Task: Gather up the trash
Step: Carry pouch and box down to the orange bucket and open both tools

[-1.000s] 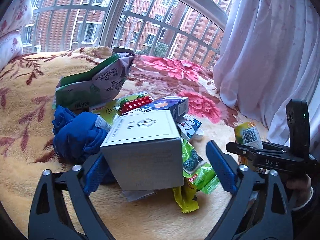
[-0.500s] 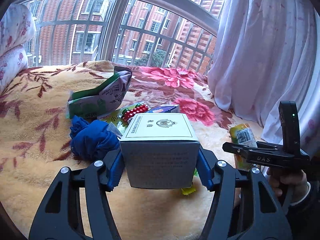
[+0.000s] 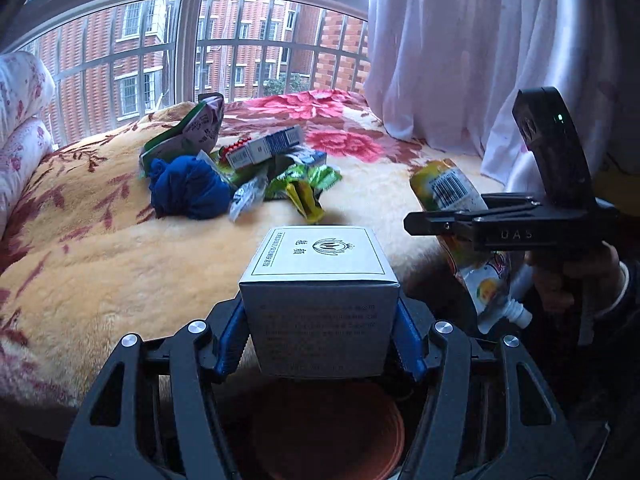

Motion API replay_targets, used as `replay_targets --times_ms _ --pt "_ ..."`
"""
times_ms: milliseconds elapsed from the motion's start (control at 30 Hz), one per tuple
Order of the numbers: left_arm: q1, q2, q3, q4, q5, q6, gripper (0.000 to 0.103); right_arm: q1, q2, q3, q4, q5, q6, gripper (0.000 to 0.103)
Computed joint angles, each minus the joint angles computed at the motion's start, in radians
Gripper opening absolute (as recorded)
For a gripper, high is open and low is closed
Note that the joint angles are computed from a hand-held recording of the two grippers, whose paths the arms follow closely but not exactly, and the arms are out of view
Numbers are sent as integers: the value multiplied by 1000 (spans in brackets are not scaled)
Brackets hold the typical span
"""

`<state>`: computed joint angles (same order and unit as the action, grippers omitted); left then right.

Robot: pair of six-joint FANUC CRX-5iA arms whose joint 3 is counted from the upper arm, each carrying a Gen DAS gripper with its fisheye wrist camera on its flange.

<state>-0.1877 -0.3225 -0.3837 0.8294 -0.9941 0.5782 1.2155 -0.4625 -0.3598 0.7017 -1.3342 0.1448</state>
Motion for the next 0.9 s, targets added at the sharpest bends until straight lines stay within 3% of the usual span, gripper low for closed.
replay_targets --times_ms 133,267,433,700,800,833,900 --pt "42 -39 -52 -39 -63 -36 60 86 -13 -57 -5 -3 -72 50" --pt "53 -50 -94 -112 -80 -44 60 127 -11 -121 -39 61 -127 50" --pt "54 -25 -114 -199 -92 -32 60 128 11 -192 -57 161 -187 50" --pt "76 63 -75 -268 -147 33 60 68 64 -232 -119 261 -171 51" --pt "72 91 -49 -297 -178 52 65 53 72 -231 -135 269 -161 57" --pt "72 105 -37 -307 -193 63 74 50 75 -230 -137 264 -161 71" --pt "80 119 -30 -309 -204 76 81 58 69 -245 -109 247 -200 79"
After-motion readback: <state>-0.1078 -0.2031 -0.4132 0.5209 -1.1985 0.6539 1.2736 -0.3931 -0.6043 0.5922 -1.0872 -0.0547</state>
